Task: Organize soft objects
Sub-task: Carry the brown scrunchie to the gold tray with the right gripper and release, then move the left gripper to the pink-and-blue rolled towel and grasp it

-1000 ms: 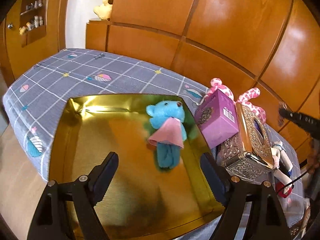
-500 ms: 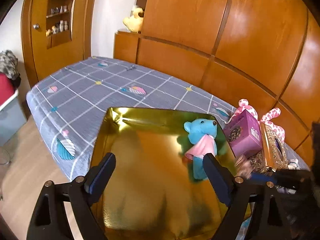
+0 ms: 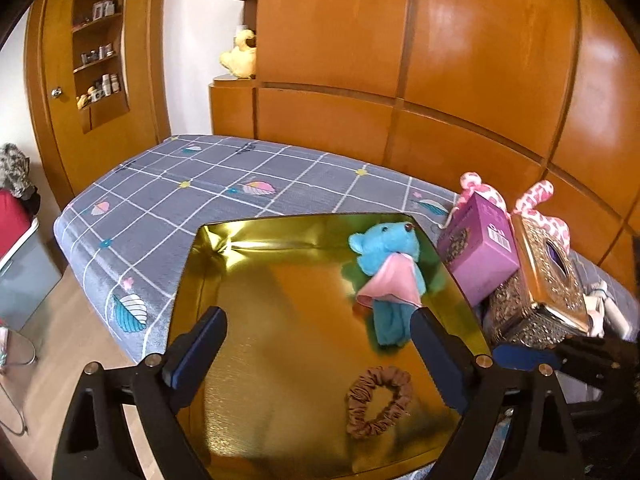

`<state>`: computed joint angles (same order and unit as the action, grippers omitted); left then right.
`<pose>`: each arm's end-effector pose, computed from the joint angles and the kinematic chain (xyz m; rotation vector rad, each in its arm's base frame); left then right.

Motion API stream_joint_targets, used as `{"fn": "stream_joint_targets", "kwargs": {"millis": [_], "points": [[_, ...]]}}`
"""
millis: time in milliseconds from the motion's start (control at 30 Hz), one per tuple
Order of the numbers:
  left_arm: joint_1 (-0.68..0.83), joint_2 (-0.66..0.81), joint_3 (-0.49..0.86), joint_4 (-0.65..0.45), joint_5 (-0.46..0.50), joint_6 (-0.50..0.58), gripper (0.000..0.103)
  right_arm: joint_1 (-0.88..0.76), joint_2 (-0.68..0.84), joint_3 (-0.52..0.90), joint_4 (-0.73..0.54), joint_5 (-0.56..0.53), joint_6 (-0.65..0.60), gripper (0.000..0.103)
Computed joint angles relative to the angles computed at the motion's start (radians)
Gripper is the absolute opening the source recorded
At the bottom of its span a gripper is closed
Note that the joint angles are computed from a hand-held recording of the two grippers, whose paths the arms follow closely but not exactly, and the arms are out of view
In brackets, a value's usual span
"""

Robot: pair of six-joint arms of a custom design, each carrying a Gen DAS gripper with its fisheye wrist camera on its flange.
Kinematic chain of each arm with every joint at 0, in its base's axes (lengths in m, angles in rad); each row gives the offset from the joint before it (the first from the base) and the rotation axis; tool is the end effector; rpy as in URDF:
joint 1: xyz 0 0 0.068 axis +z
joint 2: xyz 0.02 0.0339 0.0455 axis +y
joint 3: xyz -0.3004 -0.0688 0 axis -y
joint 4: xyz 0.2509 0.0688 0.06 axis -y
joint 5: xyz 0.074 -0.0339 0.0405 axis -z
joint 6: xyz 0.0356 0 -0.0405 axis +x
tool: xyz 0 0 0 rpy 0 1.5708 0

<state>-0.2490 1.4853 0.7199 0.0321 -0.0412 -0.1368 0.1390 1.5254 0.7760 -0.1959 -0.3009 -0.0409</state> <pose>0.2894 -0.0721 0.2089 0.1083 2.3055 -0.1502 0.2899 0.0512 0.1991 -0.3468 2.4800 0.4184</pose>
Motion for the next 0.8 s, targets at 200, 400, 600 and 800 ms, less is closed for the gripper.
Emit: {"fn": "stream_joint_targets", "kwargs": {"millis": [200,400,600,800], "points": [[-0.046,-0.009,-0.016,0.007,-0.013,0.004,0.093,-0.040,-0.106,-0.072,0.026,0.043,0.008,0.043],[-0.100,-0.017,-0.028,0.009,-0.018,0.009,0.093,-0.084,-0.193,-0.119,0.040,0.089,-0.004,0.043],[-0.163,-0.027,-0.041,0.011,-0.035,0.020,0.093,-0.205,-0.279,-0.145,0.032,0.068,-0.032,0.043],[-0.240,-0.047,-0.052,0.014,-0.030,0.054,0.093,-0.471,-0.334,-0.164,0.027,-0.002,-0.076,0.043]]}}
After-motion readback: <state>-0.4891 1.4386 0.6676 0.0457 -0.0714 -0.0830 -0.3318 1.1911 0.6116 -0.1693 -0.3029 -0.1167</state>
